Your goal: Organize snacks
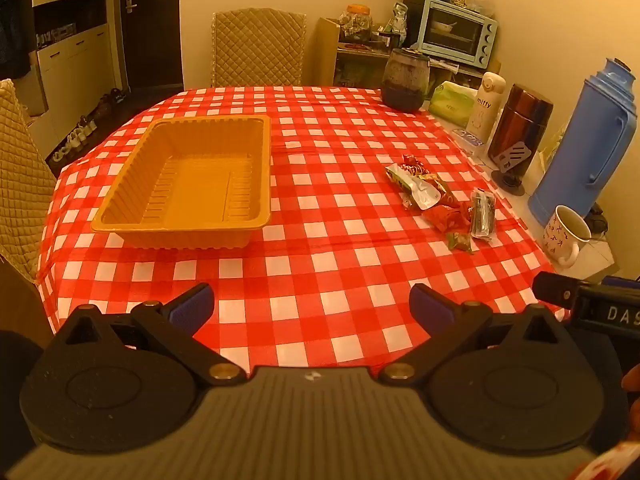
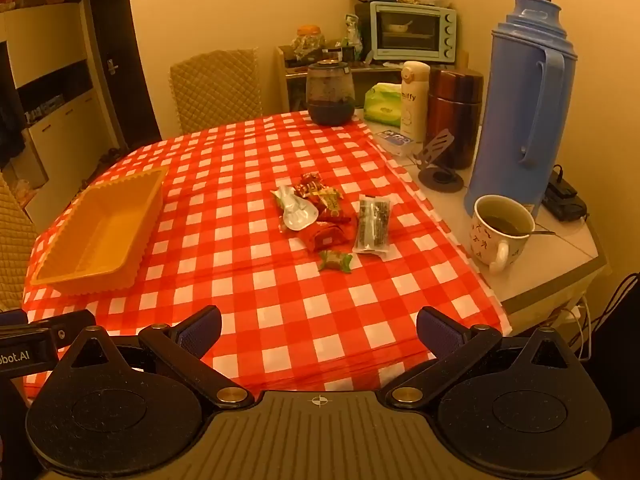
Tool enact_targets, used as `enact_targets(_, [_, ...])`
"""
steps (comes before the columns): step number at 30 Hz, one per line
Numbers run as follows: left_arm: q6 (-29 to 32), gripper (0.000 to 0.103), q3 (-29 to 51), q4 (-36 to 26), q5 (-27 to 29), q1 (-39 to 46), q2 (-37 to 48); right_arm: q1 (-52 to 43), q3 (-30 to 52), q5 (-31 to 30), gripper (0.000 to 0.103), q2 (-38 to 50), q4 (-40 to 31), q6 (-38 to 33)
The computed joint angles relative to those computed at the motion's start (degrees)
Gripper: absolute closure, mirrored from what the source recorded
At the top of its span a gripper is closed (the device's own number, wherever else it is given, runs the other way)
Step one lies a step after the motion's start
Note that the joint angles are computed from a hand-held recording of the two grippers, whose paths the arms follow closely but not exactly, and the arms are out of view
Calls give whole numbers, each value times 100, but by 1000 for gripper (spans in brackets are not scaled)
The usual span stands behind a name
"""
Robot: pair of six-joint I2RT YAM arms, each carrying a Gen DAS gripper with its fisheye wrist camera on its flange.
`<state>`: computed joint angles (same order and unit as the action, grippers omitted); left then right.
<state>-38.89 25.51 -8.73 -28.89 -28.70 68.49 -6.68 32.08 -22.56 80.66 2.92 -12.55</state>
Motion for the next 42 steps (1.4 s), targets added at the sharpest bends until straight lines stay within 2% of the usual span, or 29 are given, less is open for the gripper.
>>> enact_targets(5, [126, 0, -252, 172, 122, 120, -197, 26, -16, -69, 0, 35, 68, 65])
enact_targets(7, [26, 0, -184, 107, -76, -68, -48, 5, -1, -108, 0, 52, 46, 9])
enact_targets(12, [-48, 0, 22, -68, 38, -24, 33, -126, 77, -211, 0, 85, -61, -145])
enact_targets(14, [-41, 0, 27, -62, 28, -42, 26, -3, -10, -47, 0, 57, 70, -56])
enact_targets(42, [-74, 0, 74, -104, 57, -73, 6, 48, -48, -7, 0, -53, 30, -27])
